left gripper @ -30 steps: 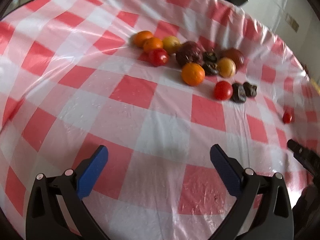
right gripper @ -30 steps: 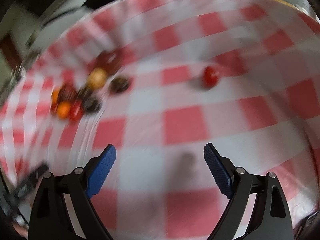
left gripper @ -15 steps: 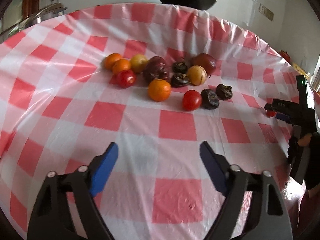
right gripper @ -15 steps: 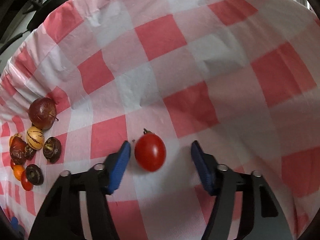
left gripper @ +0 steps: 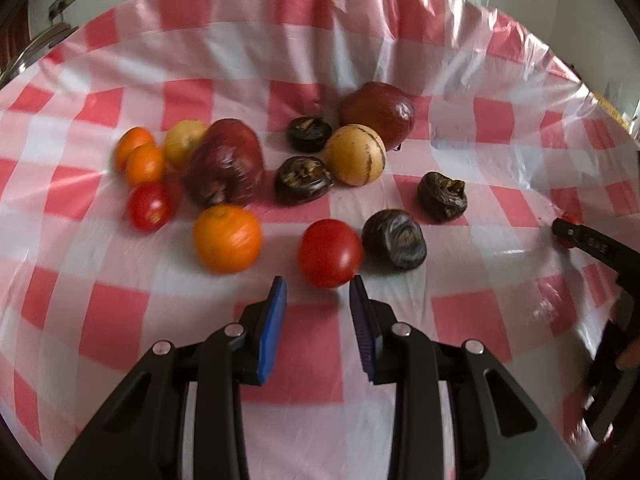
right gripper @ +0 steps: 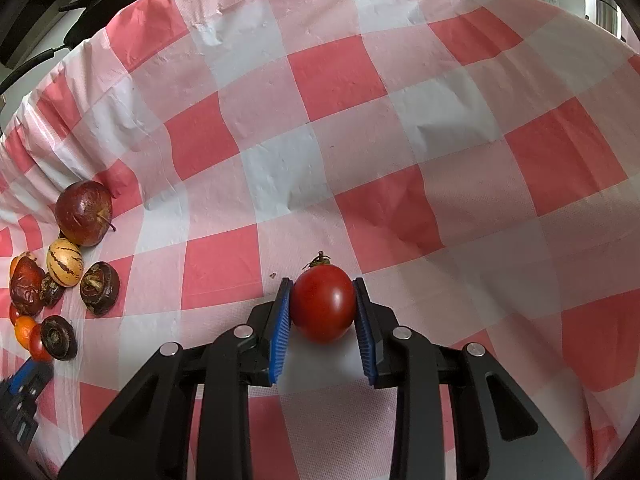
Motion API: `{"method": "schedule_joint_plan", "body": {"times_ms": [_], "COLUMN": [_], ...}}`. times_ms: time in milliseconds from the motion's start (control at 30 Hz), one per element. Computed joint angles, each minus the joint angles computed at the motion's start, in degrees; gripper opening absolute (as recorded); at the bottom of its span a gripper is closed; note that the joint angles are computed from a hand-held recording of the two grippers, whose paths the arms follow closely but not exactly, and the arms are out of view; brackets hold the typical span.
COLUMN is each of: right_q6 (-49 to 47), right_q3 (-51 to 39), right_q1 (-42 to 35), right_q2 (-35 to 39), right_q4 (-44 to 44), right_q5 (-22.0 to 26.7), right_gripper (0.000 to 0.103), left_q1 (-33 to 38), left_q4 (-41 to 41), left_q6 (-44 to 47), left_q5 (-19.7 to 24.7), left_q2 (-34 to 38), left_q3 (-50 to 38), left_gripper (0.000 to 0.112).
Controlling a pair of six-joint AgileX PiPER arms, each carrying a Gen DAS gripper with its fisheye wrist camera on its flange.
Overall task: Organize fruits
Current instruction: 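Grasp the lone red cherry tomato with the right tool, then grasp the dark dried fruit with the left tool while the right tool holds the tomato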
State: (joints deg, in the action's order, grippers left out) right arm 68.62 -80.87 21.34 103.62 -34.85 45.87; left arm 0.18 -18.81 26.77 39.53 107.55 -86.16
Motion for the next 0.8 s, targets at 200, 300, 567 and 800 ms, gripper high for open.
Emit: {"method": "schedule_joint_plan", "body": {"times_ms": [200, 300, 567, 800], "right_q6": [-0.92, -0.72, 1.18, 4.11], "right_q3": [1.01, 1.56, 7.00, 9.02], "right_q1": [-1.55, -1.49, -1.93, 3.19], "right_q2": [-0.51, -1.30, -4.82, -6.65], "right_q4": [0.71, 1.00, 0.43, -0.88], "right_q5": [-1.98, -2.33, -6.90, -5.68], "right_gripper": [0.031, 0.031, 0.031, 0.031], "left_q1": [-1.79, -0.51, 6.17, 10.10], "left_q4": [2.10, -3.29, -20.09, -23.43], "left_q6": [-0.62, 4.52, 19.60, 23.22], "left_q5": [-1.38, -1.43, -0.62, 3.17], "left_q2": [2.64, 1.68, -8.43, -10.70], "left_q3": [-2.83, -1.52, 11.21, 13.74], "left_gripper": [0.027, 0.024, 0.000, 0.071]}}
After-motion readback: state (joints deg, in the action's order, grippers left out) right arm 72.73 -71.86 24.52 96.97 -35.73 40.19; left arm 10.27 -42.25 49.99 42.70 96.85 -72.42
